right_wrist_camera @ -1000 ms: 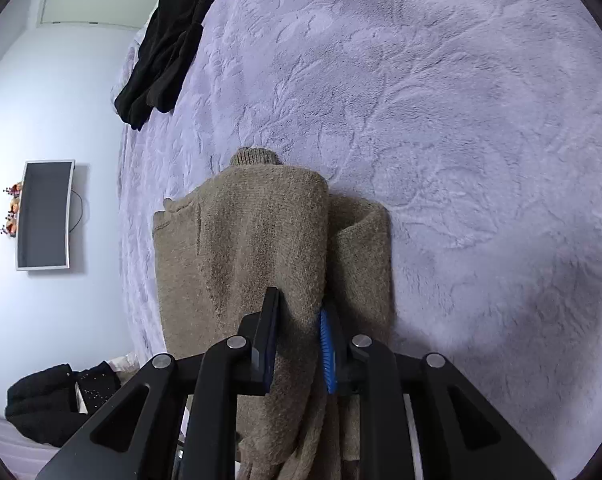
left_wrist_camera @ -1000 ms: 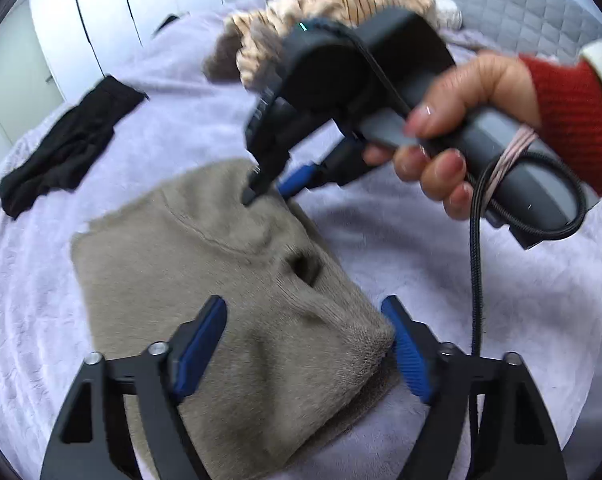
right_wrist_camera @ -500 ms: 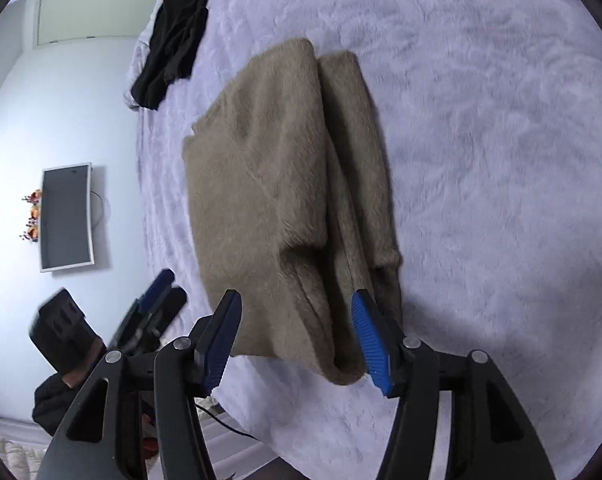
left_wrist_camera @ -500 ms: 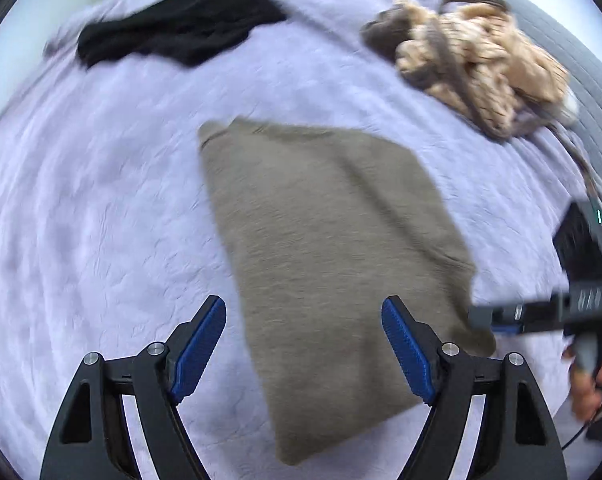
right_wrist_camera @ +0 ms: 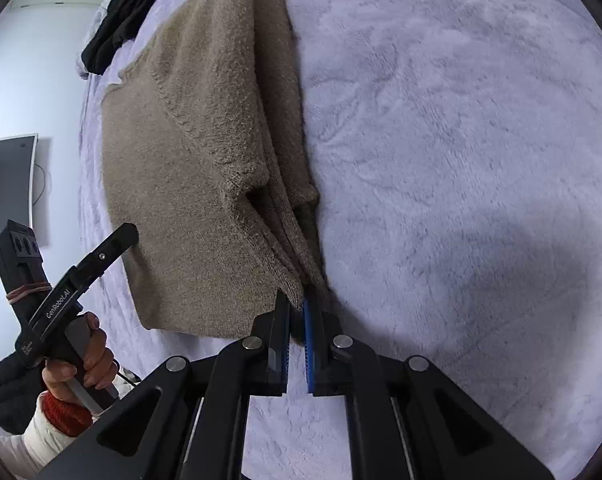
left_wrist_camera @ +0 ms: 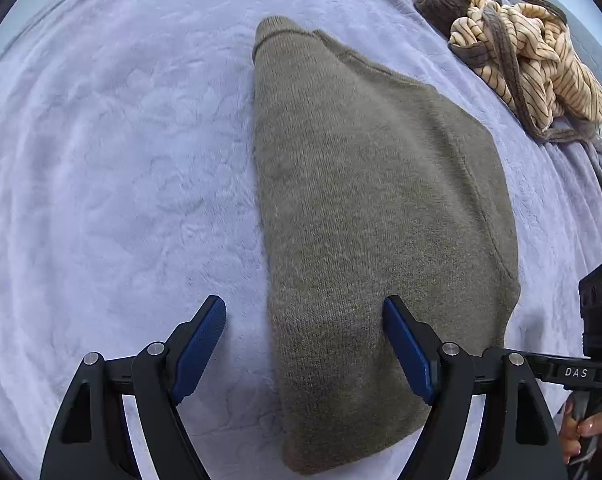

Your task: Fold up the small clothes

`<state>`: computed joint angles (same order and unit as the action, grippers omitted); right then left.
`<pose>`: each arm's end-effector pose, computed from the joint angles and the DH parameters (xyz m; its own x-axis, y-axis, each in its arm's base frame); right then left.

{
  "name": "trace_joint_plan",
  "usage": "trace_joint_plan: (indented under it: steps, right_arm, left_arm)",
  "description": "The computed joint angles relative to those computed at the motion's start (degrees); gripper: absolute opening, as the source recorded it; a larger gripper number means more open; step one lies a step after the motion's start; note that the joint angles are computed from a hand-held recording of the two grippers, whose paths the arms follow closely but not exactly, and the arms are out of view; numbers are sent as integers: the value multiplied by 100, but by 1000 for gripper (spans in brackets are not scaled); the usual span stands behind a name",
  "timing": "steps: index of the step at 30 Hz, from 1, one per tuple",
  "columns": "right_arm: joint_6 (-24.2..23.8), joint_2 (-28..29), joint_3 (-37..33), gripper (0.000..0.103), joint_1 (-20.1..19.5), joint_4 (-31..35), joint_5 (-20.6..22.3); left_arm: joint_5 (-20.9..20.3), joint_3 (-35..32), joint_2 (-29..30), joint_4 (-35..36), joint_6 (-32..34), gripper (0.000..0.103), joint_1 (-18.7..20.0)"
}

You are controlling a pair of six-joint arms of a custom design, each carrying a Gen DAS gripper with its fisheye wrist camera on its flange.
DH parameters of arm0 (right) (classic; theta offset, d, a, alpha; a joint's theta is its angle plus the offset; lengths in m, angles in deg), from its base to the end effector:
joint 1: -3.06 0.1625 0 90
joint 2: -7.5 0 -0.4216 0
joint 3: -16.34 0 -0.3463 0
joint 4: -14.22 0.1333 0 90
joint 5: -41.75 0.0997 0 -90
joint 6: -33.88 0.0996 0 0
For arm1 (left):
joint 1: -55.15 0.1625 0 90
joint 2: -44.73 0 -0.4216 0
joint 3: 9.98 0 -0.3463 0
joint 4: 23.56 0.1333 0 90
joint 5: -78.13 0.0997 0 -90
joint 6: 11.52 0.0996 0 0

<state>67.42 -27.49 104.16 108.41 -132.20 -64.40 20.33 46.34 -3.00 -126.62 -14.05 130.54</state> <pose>0.2766 -0.6086 0.0391 -0.9219 0.3338 0.1968 0.2941 0.9334 -0.2056 -0.0043 -0.7553 0.3465 -0.8396 0.1305 -0.5273 0.2146 0.9714 -0.1013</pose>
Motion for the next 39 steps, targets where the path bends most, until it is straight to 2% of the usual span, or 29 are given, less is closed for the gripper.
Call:
trace_joint_plan:
  steps: [3, 6, 9, 10, 11, 14, 18, 20, 22, 25, 30, 32, 38, 39]
  right_arm:
    - [-37, -57, 58, 8, 16, -152, 105]
    - [-10, -218, 113, 11, 105, -300, 26]
    - [-152, -264, 49, 21, 190, -637, -111]
    - [-195, -209, -96, 27, 203, -622, -160]
    - [-236, -152, -245, 30, 202, -555, -207]
    - [-383, 158, -861, 30, 233, -192, -442]
    - [-216, 544, -1480, 30, 149, 703, -707]
    - [-84, 718, -1649, 30, 105, 851, -721]
    - [-42, 703, -1559, 32, 110, 673, -740]
    - [-68, 641, -1493, 44, 158, 776, -902]
    - [16, 532, -1235, 44, 151, 531, -824]
    - [32, 323, -874, 47, 148, 393, -814]
    - [102, 135, -615, 47, 149, 397, -770]
    - [109, 122, -607, 47, 154, 411, -777]
  left_arm:
    - [-2, 21, 13, 82, 31, 81, -13]
    - [-19, 28, 11, 182, -4, 81, -11]
    - [-41, -15, 11, 291, -123, 81, 5]
    - [-37, -48, 20, 344, -159, 81, 5]
    - [-17, -73, 25, 399, -196, 81, -2]
    - [36, -39, -20, 403, -183, 81, -26]
    - [133, -24, -23, 491, -103, 81, -17]
    - [105, -66, -1, 566, -151, 81, 0]
    - [121, -52, 8, 527, -111, 81, -6]
    - [104, -107, 66, 590, -115, 81, -1]
    - [111, -212, 116, 738, -82, 81, -10]
    - [107, -214, 116, 756, -77, 81, -6]
    - [114, -228, 131, 765, -128, 82, -1]
    - [120, -232, 138, 782, -145, 88, -3]
